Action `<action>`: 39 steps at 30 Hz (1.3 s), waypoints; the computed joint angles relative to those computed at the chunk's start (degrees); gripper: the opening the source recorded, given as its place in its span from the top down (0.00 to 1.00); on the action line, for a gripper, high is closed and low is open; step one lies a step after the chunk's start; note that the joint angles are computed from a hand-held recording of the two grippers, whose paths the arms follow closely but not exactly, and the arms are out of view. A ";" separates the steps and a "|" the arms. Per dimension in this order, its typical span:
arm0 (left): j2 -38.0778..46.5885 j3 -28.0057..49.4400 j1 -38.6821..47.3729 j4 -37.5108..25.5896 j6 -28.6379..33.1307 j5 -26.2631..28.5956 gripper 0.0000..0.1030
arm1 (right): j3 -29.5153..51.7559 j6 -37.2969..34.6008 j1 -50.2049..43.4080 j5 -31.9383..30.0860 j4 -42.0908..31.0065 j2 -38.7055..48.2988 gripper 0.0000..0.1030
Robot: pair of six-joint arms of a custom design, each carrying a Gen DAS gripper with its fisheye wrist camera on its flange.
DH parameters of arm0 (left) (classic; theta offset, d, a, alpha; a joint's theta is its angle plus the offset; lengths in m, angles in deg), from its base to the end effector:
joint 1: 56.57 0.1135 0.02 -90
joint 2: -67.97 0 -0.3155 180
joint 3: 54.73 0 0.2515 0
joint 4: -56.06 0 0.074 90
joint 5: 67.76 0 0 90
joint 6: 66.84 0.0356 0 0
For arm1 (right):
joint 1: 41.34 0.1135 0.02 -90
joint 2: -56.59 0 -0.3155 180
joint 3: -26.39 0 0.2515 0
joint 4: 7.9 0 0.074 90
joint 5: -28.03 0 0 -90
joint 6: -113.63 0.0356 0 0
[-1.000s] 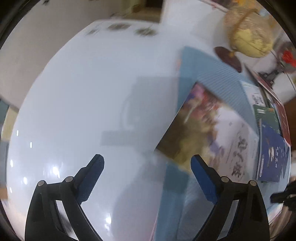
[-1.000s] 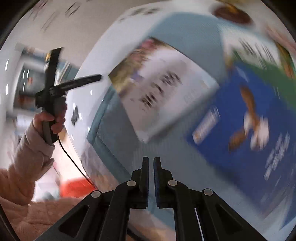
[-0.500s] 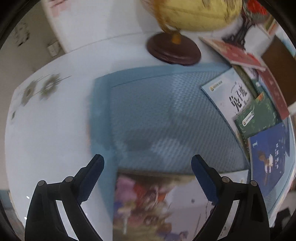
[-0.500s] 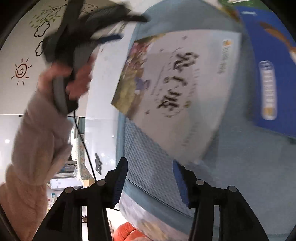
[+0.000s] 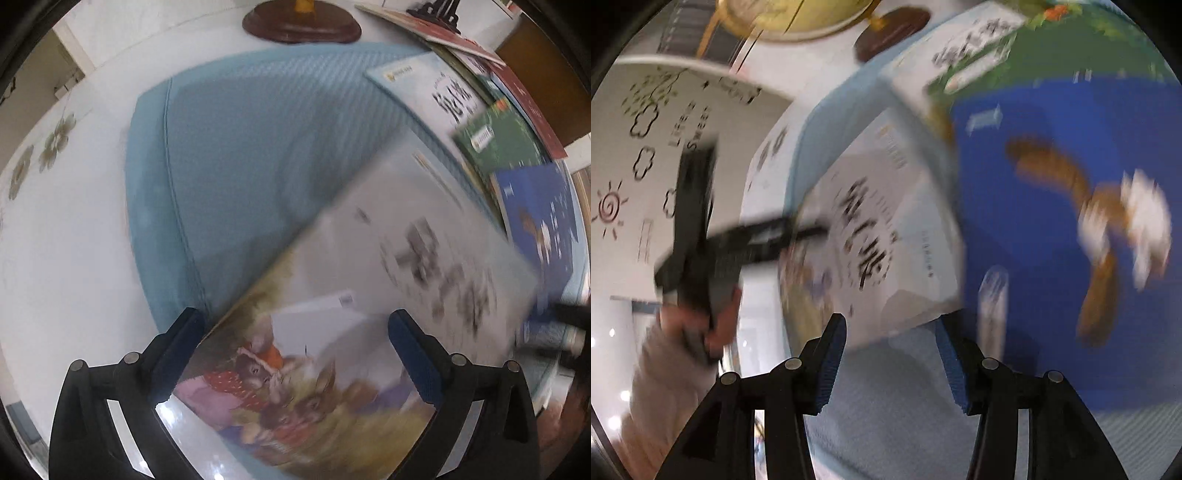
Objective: Organize books
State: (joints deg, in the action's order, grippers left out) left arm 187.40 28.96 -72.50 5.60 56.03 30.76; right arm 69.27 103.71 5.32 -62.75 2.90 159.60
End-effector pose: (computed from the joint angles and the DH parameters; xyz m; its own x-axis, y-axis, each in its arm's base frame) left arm 0.3701 -0.1111 0.1324 -0.6534 0.7447 -0.1359 0.7567 0.6478 -0.0882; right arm 0.1971 0.2096 0.1197 -0.8120 0.5746 -0.1021 0.3864 0.6605 0.6437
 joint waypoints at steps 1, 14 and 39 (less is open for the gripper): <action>-0.49 -0.94 0.70 -0.21 0.47 -0.01 0.02 | 0.87 -1.95 -1.84 -0.51 -1.16 0.09 0.53; -3.10 -7.25 6.50 1.59 2.34 2.27 0.00 | 0.44 3.57 -1.10 -4.93 13.91 8.62 0.44; -14.80 -22.02 19.54 0.89 -0.80 14.02 0.54 | 7.05 -9.07 -4.78 -7.17 -5.98 4.58 0.49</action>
